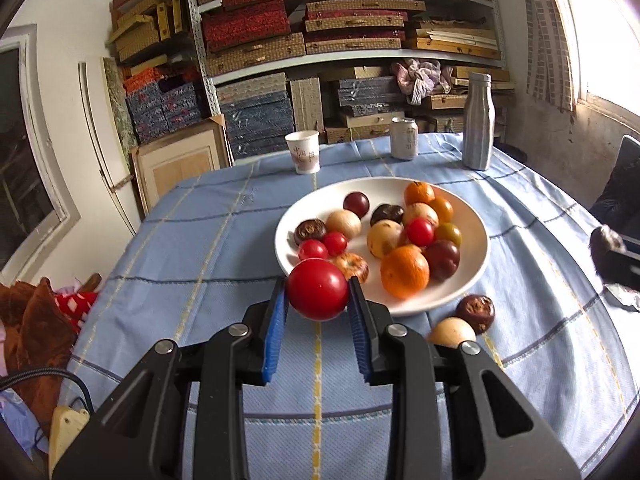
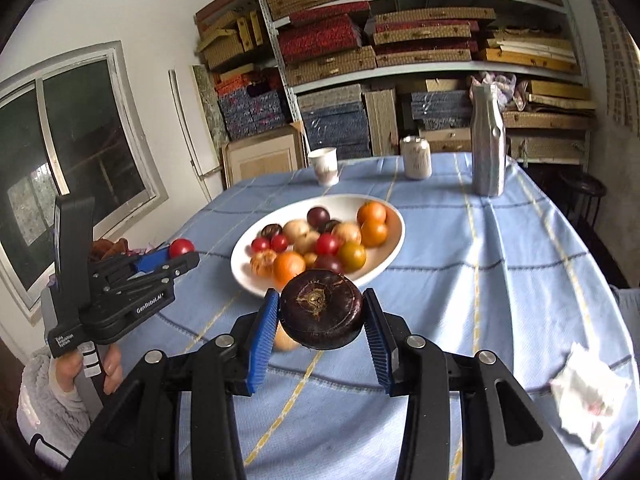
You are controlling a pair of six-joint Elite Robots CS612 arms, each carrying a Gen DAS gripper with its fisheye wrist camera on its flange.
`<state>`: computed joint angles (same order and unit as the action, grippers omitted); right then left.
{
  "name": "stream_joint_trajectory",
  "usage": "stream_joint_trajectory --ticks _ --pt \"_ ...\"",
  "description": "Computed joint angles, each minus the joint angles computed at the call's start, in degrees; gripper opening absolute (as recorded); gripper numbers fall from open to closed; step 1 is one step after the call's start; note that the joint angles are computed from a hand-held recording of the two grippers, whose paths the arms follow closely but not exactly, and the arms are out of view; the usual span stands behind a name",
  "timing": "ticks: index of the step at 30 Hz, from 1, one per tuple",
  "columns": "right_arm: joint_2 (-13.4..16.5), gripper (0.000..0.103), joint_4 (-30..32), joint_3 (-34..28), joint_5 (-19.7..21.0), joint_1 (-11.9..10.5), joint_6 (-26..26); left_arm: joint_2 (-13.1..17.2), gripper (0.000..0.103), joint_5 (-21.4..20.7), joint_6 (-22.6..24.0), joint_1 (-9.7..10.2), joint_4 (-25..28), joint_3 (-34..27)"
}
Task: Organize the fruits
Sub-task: 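Carry the tomato with the left gripper while the right gripper grasps and carries the brown fruit to the plate, then lower both fruits onto the white plate and open both grippers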
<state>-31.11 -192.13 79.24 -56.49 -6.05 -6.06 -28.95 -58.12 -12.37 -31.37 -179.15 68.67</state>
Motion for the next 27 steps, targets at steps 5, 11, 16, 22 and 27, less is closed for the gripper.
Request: stream_joint_trajectory --ticks 5,11,16,22,27 --pt "0.4 0.043 0.6 -2.7 -0.6 0.6 -1.0 0.8 0.029 2.4 2.6 0.01 1.1 -2.4" --pt "2.1 0.043 3.5 -8.5 -1.4 1.9 -2.0 2.8 0.029 3.4 4.0 0.52 2.7 -7.6" --pt "4.5 0.043 9.9 -14.2 -3.1 3.4 -3.7 5.5 0.029 1.6 3.5 1.27 6.8 -13.5" --pt "8.7 0.043 19.3 -22.3 -5.5 5.1 -5.6 10.0 0.029 -3.6 0.1 2.64 15.9 -22.7" --pt "11.5 0.043 23.1 -26.5 -9.0 6.1 -7.8 14.1 0.029 -9.1 -2.4 4.04 24.2 -30.4"
